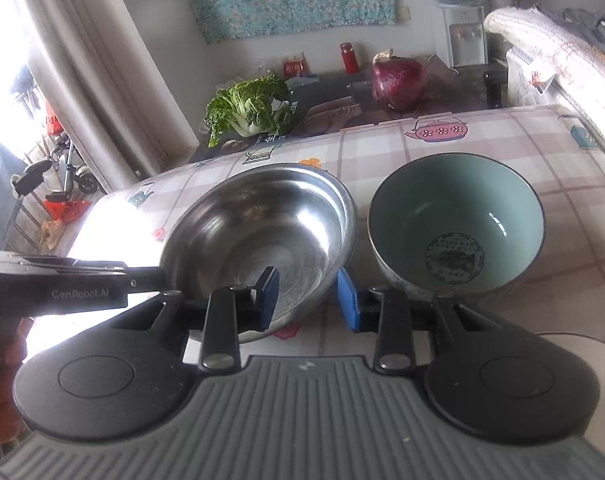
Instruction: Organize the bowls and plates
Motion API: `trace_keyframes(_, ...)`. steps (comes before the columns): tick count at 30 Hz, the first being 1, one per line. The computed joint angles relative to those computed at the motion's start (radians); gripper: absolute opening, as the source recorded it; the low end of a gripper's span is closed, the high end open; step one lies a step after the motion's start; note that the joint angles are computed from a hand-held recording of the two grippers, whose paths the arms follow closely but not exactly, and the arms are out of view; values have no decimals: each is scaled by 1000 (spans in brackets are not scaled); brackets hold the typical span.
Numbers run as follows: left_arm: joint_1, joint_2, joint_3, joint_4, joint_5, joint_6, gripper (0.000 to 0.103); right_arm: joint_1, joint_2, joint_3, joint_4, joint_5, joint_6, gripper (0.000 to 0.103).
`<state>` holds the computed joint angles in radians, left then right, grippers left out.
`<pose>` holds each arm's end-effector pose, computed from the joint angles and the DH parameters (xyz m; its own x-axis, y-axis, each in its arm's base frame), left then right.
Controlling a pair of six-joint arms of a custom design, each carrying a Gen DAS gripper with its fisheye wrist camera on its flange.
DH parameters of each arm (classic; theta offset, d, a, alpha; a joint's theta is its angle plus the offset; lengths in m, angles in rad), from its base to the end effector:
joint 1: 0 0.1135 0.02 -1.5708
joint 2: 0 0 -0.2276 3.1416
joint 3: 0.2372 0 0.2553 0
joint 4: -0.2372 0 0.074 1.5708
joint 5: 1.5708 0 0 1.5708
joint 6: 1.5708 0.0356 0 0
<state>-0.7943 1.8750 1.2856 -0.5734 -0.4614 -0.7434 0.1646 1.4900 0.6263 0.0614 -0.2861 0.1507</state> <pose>0.2705 -0.2527 0.1454 -0.8221 -0.0279 -0.5687 -0.0562 0.9979 0.0323 0.2781 0.0564 0.1129 -0.7538 0.0208 -0.6567 -0.2402 0.9216 0.3049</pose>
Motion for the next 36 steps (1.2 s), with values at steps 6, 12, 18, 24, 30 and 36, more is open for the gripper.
trace_keyframes(6,-29,-54,-22,4,-31,16,49,-43,-26,-13,-1,-46,21,33)
trace_keyframes(12,-66,-108,-28,-21,-25,-5,55,-102,-143,-71,-29,-97,29,38)
trace_keyframes(18,-116,-101,18,-55,7,-49,57,-211,-301,-126,-122,-176,-13,41)
trace_keyframes(24,-181,-44,102,-73,11,-76,58,-382,-413,-148,-265,-275,-134,42)
trace_keyframes(30,-236,41,209,-78,-12,-108,58,-558,-411,-109,-377,-343,-311,43)
trace_keyframes(36,-241,126,288,-23,-3,-135,57,-656,-257,2,-391,-342,-451,46)
